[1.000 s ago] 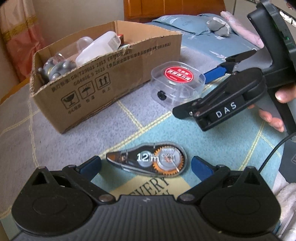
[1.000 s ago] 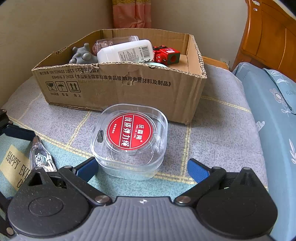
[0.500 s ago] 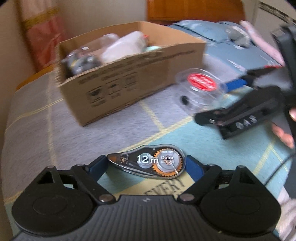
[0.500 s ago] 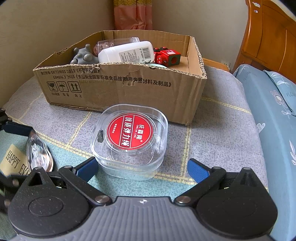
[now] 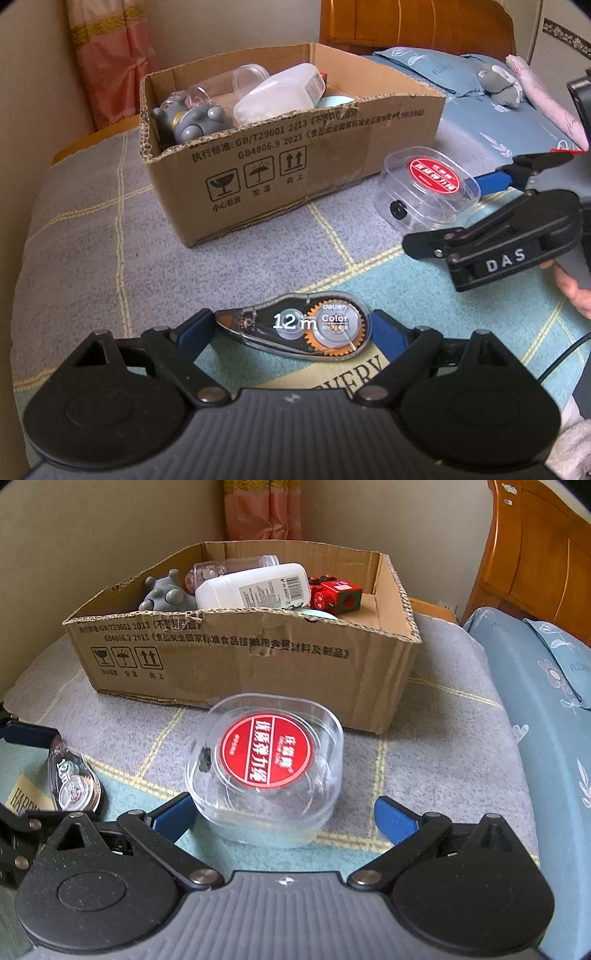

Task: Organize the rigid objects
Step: 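Close right tool on red-label container while left tool closes on correction tape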

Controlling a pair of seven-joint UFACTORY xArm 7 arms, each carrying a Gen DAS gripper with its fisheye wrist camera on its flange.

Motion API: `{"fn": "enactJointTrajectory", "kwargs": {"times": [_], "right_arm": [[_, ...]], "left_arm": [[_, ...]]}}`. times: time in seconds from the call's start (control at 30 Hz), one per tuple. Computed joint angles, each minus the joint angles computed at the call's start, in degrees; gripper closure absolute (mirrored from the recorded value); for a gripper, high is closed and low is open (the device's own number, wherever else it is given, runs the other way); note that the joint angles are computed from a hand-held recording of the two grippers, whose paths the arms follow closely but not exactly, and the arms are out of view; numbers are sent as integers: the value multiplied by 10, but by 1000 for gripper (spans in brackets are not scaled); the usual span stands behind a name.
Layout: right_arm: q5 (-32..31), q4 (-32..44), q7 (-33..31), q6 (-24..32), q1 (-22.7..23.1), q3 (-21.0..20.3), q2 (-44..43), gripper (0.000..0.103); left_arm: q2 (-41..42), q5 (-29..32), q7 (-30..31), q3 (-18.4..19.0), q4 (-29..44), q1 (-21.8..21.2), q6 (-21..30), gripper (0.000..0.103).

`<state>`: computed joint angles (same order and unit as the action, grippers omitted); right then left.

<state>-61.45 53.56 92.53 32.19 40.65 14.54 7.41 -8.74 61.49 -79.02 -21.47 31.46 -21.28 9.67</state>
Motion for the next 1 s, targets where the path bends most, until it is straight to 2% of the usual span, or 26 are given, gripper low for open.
{"fn": "enactJointTrajectory", "kwargs": {"times": [0.37,0.57,0.67,0.77,0.83,0.93,1.0], "right_arm": [[11,26,-16,2,6,-10,20,0],[61,41,-49,14,7,-9,26,0],[65,48,-46,7,9,-13,28,0],[71,61,-54,21,14,-14,34,4],[84,68,-66,28,16,-14,37,14],[88,69,-77,44,21,-13,34,22],[93,65,-85,42,21,-13,31,22]], "left_arm": [[6,38,-29,4,7,-1,-5,13],[0,60,-63,11,3,4,4,14],[-3,62,-63,14,-2,5,1,14],[-3,65,-64,14,-2,8,-1,14],[-3,65,-63,15,-2,8,-2,14],[-3,57,-54,16,-2,7,-3,14],[-6,41,-39,18,-6,5,-6,14]]}}
